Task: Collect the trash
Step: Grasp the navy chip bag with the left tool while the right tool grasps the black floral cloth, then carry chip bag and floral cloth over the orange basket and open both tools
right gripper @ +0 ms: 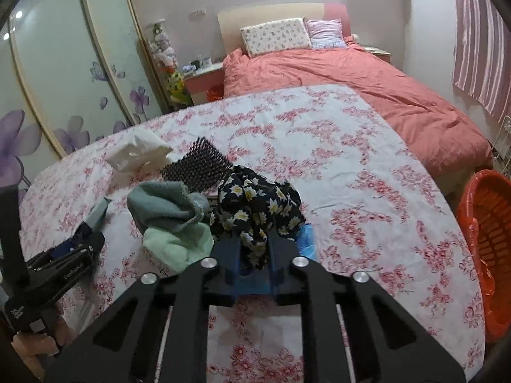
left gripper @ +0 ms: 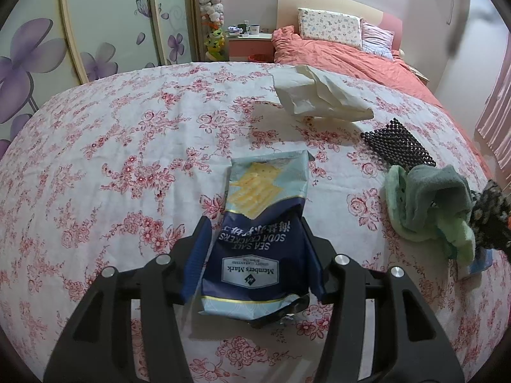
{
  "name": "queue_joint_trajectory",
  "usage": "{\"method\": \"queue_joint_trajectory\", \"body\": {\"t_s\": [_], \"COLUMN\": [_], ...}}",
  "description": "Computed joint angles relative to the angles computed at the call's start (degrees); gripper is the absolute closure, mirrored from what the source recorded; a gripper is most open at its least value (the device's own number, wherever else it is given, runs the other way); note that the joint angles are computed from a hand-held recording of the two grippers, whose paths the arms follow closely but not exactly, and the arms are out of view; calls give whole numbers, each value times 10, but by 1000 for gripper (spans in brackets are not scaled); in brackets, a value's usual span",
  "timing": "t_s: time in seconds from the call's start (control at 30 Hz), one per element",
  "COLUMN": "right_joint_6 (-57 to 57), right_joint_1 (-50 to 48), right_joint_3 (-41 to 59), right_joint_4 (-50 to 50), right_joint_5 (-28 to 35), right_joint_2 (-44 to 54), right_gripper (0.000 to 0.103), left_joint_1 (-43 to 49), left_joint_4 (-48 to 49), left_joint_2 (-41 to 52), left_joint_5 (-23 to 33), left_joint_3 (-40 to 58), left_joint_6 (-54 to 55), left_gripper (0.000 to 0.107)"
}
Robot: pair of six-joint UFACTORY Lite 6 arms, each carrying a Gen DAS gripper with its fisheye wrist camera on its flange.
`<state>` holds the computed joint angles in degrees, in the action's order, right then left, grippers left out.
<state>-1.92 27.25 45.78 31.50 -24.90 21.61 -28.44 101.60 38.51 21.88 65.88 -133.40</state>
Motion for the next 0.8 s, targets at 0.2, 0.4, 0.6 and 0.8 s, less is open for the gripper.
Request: {"method": "queue_joint_trajectory", "body": {"t_s": [0.2,0.4,0.6,0.8], "right_joint_6": [19,23,25,15], "right_joint_1": [-21,-42,-58,-73], "right_joint_3": [-56,-96,-136,-183], "right_joint_4": [-26,-38,-51,-49], "right_joint_5": [-17,-20,-21,-20], "right_joint_2": [-62,-103,-154,-225], "right_gripper": [92,92,92,92], "left_joint_1": [13,27,19,-20], "left_joint_4": [100,194,189,130], "left_joint_2": [-12,-25,-65,-127], "left_joint_5": [-15,-33,-33,-23], "left_joint_3": [-19,-34,-59,-80], "left_joint_6": [-87,-174,-176,-128], "left_gripper": [58,71,72,72]}}
